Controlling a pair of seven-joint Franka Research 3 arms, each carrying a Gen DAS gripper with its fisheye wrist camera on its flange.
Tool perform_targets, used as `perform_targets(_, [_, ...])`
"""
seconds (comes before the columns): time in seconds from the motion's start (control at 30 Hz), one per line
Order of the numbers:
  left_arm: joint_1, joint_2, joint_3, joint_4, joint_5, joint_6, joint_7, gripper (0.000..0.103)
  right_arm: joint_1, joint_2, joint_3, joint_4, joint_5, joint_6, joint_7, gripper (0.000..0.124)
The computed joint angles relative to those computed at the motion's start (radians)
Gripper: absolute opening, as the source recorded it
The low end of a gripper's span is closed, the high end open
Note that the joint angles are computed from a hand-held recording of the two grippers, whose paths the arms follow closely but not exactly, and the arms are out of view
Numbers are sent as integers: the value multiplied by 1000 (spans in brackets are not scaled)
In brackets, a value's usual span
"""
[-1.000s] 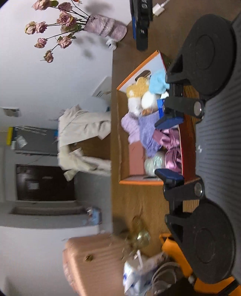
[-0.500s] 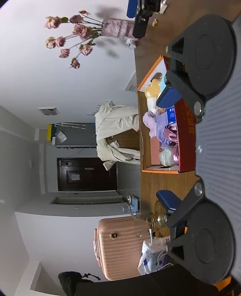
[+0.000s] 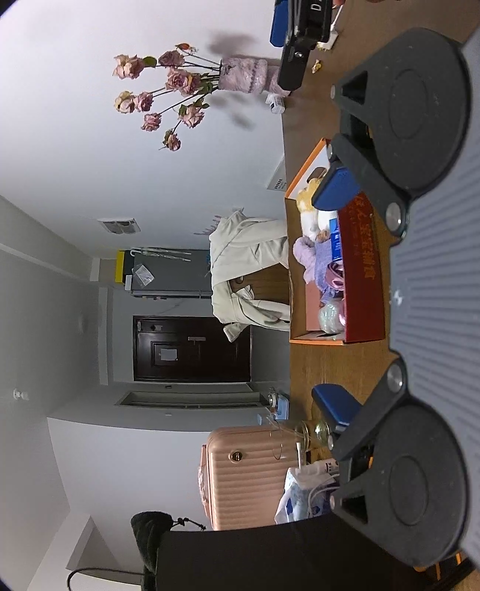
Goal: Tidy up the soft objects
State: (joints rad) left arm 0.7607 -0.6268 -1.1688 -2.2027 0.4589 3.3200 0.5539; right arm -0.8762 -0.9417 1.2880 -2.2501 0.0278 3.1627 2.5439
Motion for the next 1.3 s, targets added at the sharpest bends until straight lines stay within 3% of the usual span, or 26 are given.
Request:
perform_targets(0.13, [-104,-48,75,-71,-1,-8,-2,103,67,-46,-30,-42,15,-16,25,103])
perform_targets(0.27, [-244,-86,166,-154,-1,-40,-11,103,182,-54,-74,-106,30,-37,60,103])
perform_targets(0.43, [-362,-162,229,-248,0,-60,-42,103,313,-78,-105,-164,11,-107,104,103])
perform_targets(0.7, [-501,-342,278,-406,0,-67,-116,103,464,-183,-107,-216,-58,-199,184,103])
perform_targets(0.87, [-605,-396,301,-480,7,-120,-160,103,536,-200,-80,-222,-72,-265,255,103])
perform_targets(1.03, [-650,-403,313,-511,34,-122,-186,103,582,-173,-75,-221,-111,-301,270,103])
perform_targets(1.3, [-649,-405,319,-516,60,-120,-214,103,597,-185,-84,-223,-146,-309,322,103])
